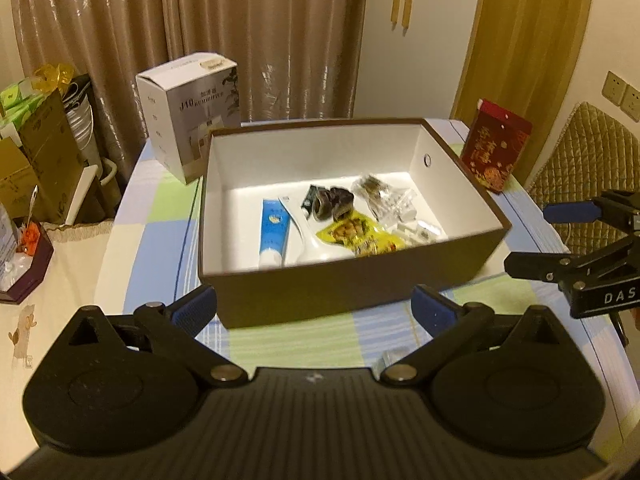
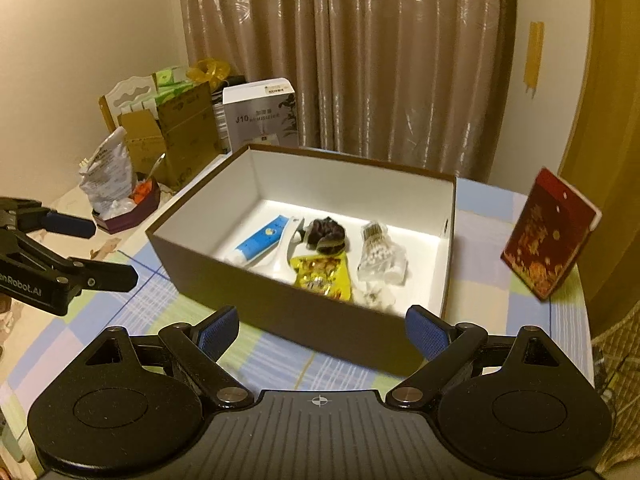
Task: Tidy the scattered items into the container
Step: 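Withdraw both tools from the box toward the clear case and red packet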
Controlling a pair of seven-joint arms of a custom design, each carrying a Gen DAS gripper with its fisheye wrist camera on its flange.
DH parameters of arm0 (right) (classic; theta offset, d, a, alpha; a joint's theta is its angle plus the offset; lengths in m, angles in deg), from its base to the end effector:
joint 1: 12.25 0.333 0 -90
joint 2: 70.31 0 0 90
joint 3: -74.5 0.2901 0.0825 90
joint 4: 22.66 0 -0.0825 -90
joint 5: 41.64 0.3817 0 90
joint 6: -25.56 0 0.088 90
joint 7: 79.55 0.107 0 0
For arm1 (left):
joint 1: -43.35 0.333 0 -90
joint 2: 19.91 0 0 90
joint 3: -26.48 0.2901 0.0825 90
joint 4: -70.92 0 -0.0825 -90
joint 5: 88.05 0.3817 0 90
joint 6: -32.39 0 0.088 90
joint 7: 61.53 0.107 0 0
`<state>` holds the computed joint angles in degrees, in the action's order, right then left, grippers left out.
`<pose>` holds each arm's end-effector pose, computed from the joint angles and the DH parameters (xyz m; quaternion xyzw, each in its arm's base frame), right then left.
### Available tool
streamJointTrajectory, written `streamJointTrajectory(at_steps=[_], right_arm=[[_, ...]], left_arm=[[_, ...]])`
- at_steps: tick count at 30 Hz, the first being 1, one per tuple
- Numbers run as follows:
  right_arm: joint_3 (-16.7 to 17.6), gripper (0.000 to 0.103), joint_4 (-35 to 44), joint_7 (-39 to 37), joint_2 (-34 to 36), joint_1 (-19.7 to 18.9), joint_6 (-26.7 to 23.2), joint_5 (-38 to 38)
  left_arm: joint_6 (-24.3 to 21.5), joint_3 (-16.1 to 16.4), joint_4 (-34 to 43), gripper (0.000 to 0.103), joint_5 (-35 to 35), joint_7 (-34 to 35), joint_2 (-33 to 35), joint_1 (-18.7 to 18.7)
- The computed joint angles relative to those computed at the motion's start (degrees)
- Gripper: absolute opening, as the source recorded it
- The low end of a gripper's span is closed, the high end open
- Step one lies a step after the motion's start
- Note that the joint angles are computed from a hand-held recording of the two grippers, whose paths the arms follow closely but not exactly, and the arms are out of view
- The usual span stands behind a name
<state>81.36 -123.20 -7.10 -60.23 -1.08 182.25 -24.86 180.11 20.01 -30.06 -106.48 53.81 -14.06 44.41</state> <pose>0.6285 0.1872 0.5351 -0.7601 0.5095 -0.1908 0.3554 0.6350 -0.0517 0.5578 -0.5430 0.7542 -0.3064 0.2060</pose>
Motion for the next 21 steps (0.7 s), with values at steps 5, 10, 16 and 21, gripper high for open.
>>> streamJointTrajectory(at_steps=[5, 10, 16, 21], right_arm=[[-0.4, 0.095, -7.1, 2.18, -3.97, 0.54, 0.21, 1.41], [-1.38, 0.095, -11.66, 4.91, -6.39, 1.61, -0.36, 1.5], [-2.48, 0.095, -16.53, 8.72, -8.93, 2.68, 0.08, -0.29], [-3.02, 0.095, -18.99, 10.52, -9.98, 3.24, -0.73, -0.9]], left_arm=[[-1.57, 0.29, -5.89, 0.102, -0.81, 0.25, -3.4, 0.17], [-3.15, 0.57, -10.5, 0.102, 0.46, -0.72, -5.8, -0.04], [-3.74, 0.66, -13.66, 0.102, -0.28, 0.24, -7.59, -0.47], [-3.71, 0.44, -15.56, 0.101, -0.07, 1.19, -8.26, -1.0]])
